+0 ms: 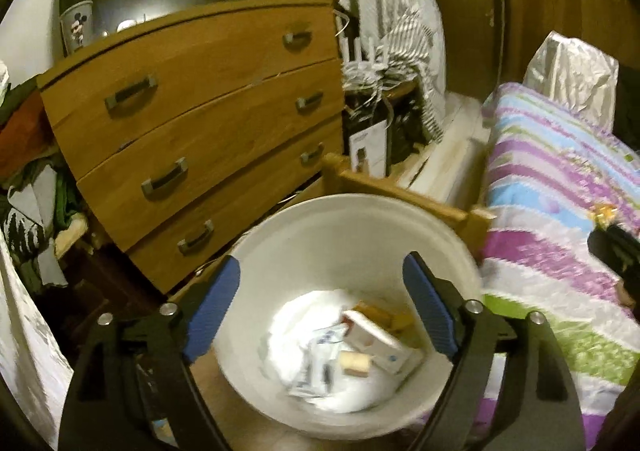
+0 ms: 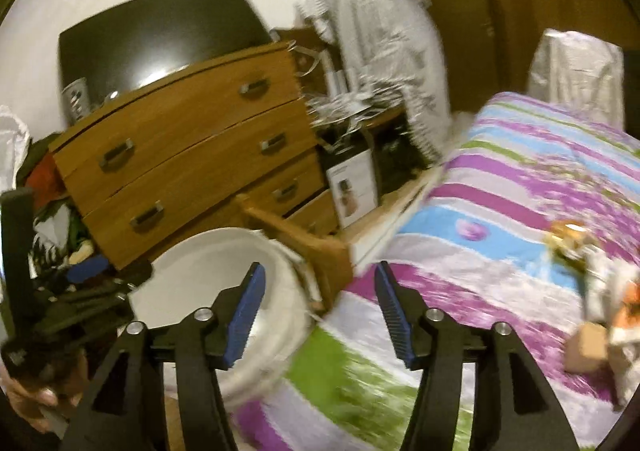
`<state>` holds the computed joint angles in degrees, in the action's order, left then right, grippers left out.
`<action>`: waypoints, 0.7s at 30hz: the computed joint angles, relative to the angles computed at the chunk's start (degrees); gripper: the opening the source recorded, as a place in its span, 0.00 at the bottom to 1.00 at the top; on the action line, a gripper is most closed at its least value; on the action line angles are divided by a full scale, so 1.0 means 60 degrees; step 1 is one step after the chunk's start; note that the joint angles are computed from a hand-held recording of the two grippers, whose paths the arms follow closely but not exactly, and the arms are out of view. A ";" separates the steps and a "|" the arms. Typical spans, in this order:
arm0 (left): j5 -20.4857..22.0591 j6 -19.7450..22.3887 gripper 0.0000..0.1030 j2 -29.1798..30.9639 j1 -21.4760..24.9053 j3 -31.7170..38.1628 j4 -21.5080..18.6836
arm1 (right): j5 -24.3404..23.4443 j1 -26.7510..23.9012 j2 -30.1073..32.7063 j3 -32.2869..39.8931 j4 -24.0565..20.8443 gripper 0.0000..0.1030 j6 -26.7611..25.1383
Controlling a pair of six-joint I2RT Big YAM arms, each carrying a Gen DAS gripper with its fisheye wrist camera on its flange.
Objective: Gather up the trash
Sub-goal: 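Return to the bed and grasp the orange paper cup with the right gripper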
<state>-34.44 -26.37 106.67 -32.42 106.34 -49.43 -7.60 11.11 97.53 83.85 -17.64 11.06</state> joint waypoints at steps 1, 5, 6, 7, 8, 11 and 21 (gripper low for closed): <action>0.0000 0.0029 0.79 0.0002 -0.0132 0.0054 0.0076 | 0.0043 -0.0118 -0.0173 -0.0290 0.0174 0.59 0.0006; -0.0296 0.0355 0.82 0.0146 -0.0629 0.0332 0.0352 | 0.0599 -0.0785 -0.1129 -0.1800 0.1047 0.67 -0.0162; -0.0382 0.0440 0.84 0.0199 -0.0758 0.0393 0.0421 | 0.0776 -0.1015 -0.1374 -0.2170 0.1221 0.68 -0.0119; -0.0432 0.0496 0.85 0.0260 -0.0865 0.0458 0.0463 | 0.0857 -0.1198 -0.1552 -0.2448 0.1379 0.71 -0.0053; -0.0440 0.0536 0.85 0.0353 -0.0994 0.0560 0.0479 | 0.1053 -0.1549 -0.1860 -0.2884 0.1657 0.77 0.0146; -0.0168 0.0470 0.85 0.0644 -0.1267 0.0861 0.0351 | 0.1754 -0.2289 -0.2228 -0.3443 0.1973 0.88 0.0568; 0.1034 0.0551 0.85 0.1986 -0.2041 0.1964 -0.0920 | 0.1720 -0.3763 -0.0042 -0.1206 -0.0470 0.80 0.0629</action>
